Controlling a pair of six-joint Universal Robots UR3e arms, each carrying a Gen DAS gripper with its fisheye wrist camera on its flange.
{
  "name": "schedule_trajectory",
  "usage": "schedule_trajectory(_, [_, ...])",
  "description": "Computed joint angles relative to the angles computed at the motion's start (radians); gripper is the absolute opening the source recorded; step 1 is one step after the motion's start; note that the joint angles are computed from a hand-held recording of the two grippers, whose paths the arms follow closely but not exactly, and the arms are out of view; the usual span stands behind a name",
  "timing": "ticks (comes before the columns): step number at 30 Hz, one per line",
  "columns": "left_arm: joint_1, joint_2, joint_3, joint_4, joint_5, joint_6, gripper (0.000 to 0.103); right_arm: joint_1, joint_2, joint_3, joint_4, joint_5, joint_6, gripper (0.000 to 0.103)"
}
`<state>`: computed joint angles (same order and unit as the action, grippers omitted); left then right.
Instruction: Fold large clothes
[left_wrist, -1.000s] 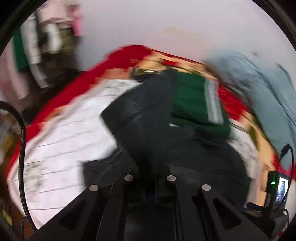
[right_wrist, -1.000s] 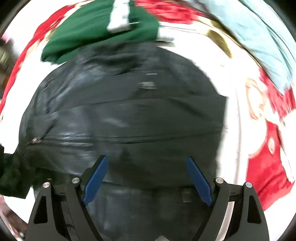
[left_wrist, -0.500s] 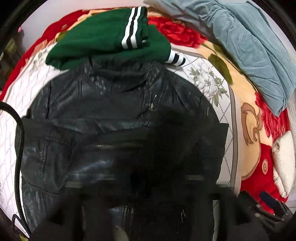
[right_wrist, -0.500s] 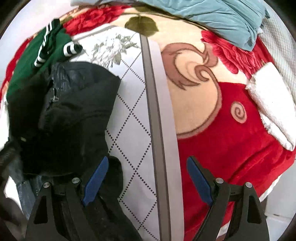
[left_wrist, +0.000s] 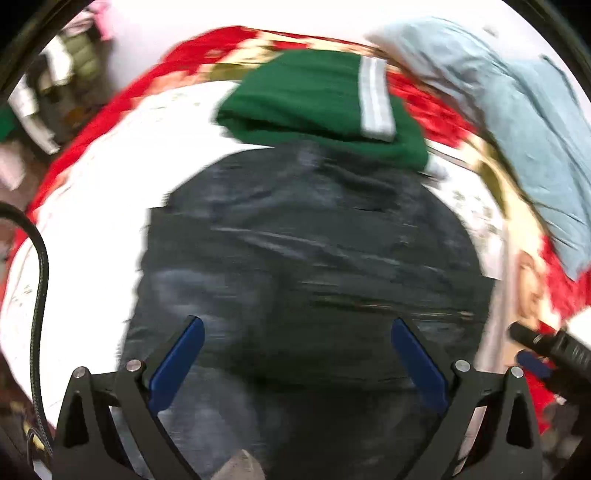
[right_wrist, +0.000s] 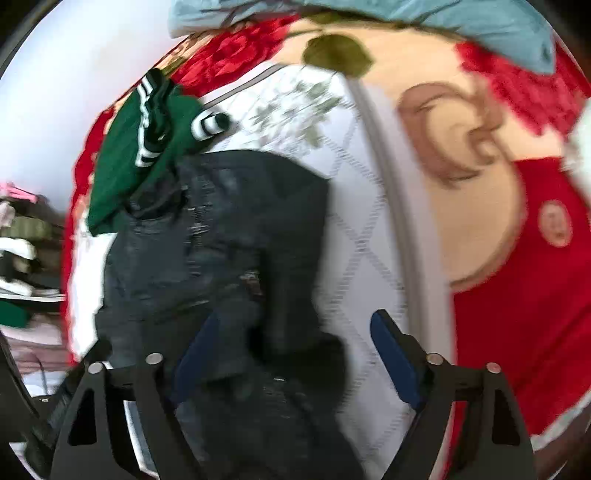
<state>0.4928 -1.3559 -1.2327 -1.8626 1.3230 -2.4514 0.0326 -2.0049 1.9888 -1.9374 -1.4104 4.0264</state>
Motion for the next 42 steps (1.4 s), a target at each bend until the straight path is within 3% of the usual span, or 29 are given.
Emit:
schedule_trajectory(4, [0.077, -0.010, -0.099, 0.186, 0.113, 0.009, 0.103, -0.010, 0.174, 0.004, -0.127, 0.095, -0.044, 0.080])
schedule_trajectory(6, [0.094, -0.047, -0.133, 0.284, 0.177, -0.015, 0.103, 0.009, 0.285, -0.026, -0.166, 0.119, -0.066, 0.071])
schedule_trajectory(7, [0.106, -0.059, -0.144, 0.315, 0.191, -0.021, 0.103, 0.051, 0.363, -0.087, -0.144, 0.072, -0.077, 0.064])
schedule_trajectory(8, [0.117, -0.082, -0.150, 0.354, 0.209, -0.038, 0.103, 0.080, 0.408, -0.133, -0.117, 0.030, -0.077, 0.047])
schedule_trajectory(12, [0.118, -0.135, -0.148, 0.427, 0.249, -0.072, 0.103, 0.160, 0.434, -0.215, -0.046, -0.097, -0.044, 0.017])
schedule_trajectory(18, [0.078, -0.221, -0.109, 0.447, 0.262, -0.095, 0.103, 0.261, 0.336, -0.274, 0.040, -0.274, 0.122, 0.000])
schedule_trajectory(20, [0.047, -0.259, -0.087, 0.453, 0.277, -0.106, 0.103, 0.275, 0.343, -0.315, 0.098, -0.343, 0.141, 0.000])
schedule_trajectory(21, [0.037, -0.267, -0.101, 0.476, 0.287, -0.103, 0.103, 0.243, 0.337, -0.300, 0.104, -0.313, 0.127, 0.000])
schedule_trajectory(24, [-0.004, -0.323, -0.111, 0.516, 0.324, -0.095, 0.103, 0.062, 0.201, -0.105, -0.050, -0.085, 0.090, 0.000])
schedule_trajectory(28, [-0.036, -0.375, -0.148, 0.565, 0.347, -0.055, 0.103, 0.003, 0.217, -0.076, -0.202, 0.051, 0.022, 0.007])
schedule_trajectory(31, [-0.027, -0.382, -0.134, 0.545, 0.328, -0.031, 0.103, 0.012, 0.340, -0.156, -0.151, 0.071, -0.023, 0.033])
schedule_trajectory(32, [-0.024, -0.381, -0.126, 0.536, 0.325, -0.024, 0.103, 0.011, 0.393, -0.169, -0.142, 0.088, -0.038, 0.037])
schedule_trajectory(36, [-0.003, -0.384, -0.069, 0.470, 0.303, -0.026, 0.103, 0.047, 0.558, -0.275, -0.051, 0.064, -0.088, 0.037])
schedule_trajectory(42, [0.023, -0.380, 0.018, 0.400, 0.273, -0.036, 0.103, 0.104, 0.630, -0.443, 0.073, -0.023, -0.071, 0.042])
